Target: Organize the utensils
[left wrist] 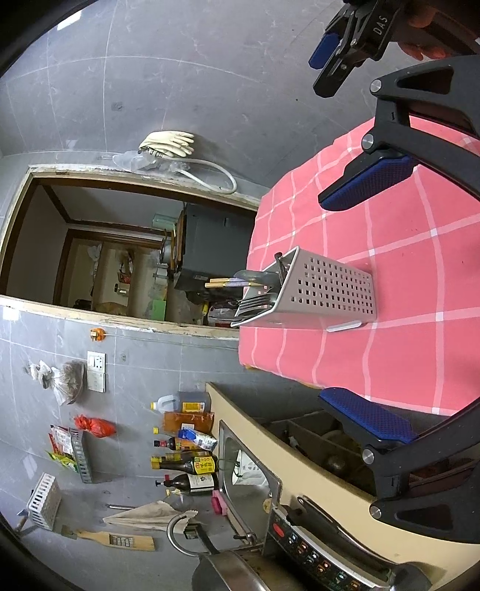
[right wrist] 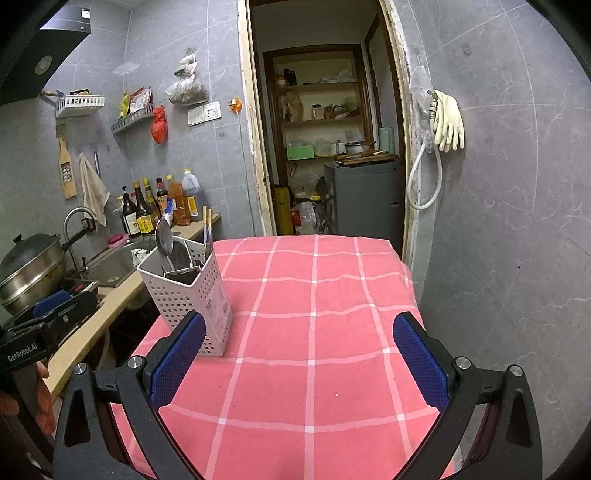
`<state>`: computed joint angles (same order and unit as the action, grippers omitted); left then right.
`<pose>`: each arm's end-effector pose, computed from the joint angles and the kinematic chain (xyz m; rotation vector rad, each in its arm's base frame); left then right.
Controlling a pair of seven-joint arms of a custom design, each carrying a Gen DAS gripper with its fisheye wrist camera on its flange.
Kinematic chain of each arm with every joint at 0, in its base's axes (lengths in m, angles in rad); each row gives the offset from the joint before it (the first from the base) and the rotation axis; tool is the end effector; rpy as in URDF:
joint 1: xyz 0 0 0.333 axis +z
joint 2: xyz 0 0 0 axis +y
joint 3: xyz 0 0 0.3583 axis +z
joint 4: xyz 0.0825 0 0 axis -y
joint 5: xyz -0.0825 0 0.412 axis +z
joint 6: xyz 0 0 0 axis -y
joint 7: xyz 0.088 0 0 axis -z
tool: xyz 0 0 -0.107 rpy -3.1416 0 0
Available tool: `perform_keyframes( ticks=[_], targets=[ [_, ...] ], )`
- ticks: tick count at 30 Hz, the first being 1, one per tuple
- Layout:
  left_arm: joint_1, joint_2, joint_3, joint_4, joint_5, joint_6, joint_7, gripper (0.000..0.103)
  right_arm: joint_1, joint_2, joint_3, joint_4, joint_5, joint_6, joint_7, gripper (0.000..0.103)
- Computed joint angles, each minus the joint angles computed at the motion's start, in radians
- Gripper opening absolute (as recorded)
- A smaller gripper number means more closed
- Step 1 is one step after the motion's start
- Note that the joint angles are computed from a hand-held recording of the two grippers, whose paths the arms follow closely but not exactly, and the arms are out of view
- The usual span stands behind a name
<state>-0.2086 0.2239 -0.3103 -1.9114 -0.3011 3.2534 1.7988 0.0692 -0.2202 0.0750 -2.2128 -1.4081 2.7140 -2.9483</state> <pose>0.6165 -0.2957 0.5465 -1.3031 1.9171 -1.3015 0.5256 0.1147 0.5568 -1.1472 1.8774 -1.0779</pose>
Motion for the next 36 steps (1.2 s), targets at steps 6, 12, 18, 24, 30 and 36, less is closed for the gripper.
perform_keyframes(
  ticks=[6, 12, 18, 24, 30, 36],
  targets=[
    [0.056, 0.001, -0.063, 0.0, -0.018, -0.001, 0.014, 0.096, 0.002, 0.006, 0.0, 0.006, -0.005, 0.005, 0.003, 0.1],
    [0.057, 0.0, -0.064, 0.001, -0.024, -0.002, 0.019, 0.096, 0.004, 0.011, -0.002, 0.01, -0.012, 0.013, 0.008, 0.1],
    [0.075, 0.001, -0.083, 0.002, -0.032, -0.001, 0.029, 0.096, 0.006, 0.014, -0.004, 0.012, -0.015, 0.015, 0.01, 0.1],
    [0.084, 0.002, -0.091, 0.002, -0.038, -0.002, 0.038, 0.096, 0.008, 0.014, -0.003, 0.013, -0.013, 0.011, 0.009, 0.1],
    [0.082, 0.0, -0.09, 0.003, -0.043, -0.004, 0.041, 0.096, 0.007, 0.013, -0.005, 0.012, -0.014, 0.014, 0.009, 0.1],
    [0.071, -0.002, -0.08, 0.003, -0.046, -0.007, 0.041, 0.096, 0.006, 0.014, -0.006, 0.012, -0.012, 0.016, 0.007, 0.1]
  ],
)
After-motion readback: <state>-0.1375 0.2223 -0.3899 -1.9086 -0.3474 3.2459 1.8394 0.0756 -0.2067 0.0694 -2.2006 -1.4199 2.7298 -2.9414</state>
